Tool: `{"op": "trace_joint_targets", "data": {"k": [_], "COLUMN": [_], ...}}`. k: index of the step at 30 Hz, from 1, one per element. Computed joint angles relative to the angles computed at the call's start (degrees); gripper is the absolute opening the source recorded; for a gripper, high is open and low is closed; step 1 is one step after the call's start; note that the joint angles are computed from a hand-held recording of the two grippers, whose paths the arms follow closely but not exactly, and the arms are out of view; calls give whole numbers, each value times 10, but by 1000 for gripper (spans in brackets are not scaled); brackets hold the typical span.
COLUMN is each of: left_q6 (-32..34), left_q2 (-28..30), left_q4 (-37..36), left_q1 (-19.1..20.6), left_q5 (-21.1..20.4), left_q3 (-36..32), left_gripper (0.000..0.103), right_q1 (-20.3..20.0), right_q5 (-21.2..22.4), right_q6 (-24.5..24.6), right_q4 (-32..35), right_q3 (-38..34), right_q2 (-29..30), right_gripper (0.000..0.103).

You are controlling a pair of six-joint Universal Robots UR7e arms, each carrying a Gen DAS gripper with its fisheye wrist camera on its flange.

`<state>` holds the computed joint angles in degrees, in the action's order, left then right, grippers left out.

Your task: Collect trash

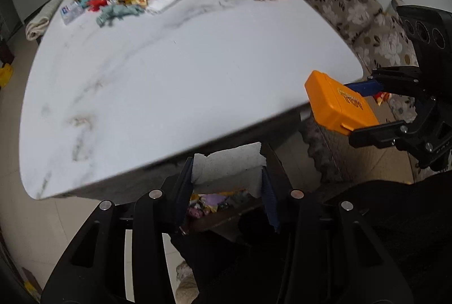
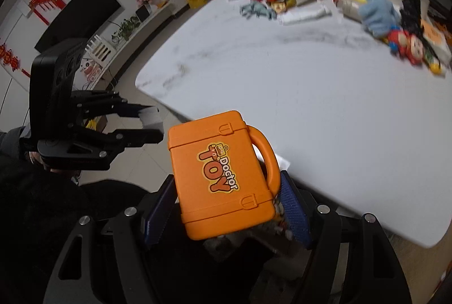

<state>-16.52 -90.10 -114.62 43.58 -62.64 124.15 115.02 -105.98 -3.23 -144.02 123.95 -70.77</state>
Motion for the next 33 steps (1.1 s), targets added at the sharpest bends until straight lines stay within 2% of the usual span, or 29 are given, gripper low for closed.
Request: {"op": "trace_joint_targets", "data": {"k": [2,3,4,6,11,13,17,22,27,31,33], "left_q6": [-10,-16,-19,-36,-61,-60,-48,-41,-40,-17,-8], "left_q2": [10,15,26,47,105,118,114,84,80,107,131], "left_q4": [8,15,24,38,79,100,119,135,123,56,5], "left_q1": [5,8,16,25,70,77,78,66,56,61,65], "left_q5": [-6,-10,-18,-4,-9,-6,14,34,87,155,190], "left_q3": [8,11,12,19,10,-1,-15,-59,-124,-167,-187], "left_gripper": [46,52,65,84,84,84,84,84,85,89,89], "right_q1": [-9,-16,-24,-39,-63,-62,-51,-23,10,18,20], "right_q5": [2,2,1,-8,-34,-39,-45,-33,-102,-170,-206], "right_q6": [7,7,7,10,23,24,25,25,-24,-50,-58], "right_q4": [-1,-7,-9,-25,-39,-39,-33,-23,-55,-123,-184], "right_q3": [16,25,31,44,57,58,48,2,-83,-151,-181], "right_q2": [3,8,18,38,73,73,65,41,64,106,137], "right_gripper": [70,71,72,73,74,81,81,83,96,98,98]}}
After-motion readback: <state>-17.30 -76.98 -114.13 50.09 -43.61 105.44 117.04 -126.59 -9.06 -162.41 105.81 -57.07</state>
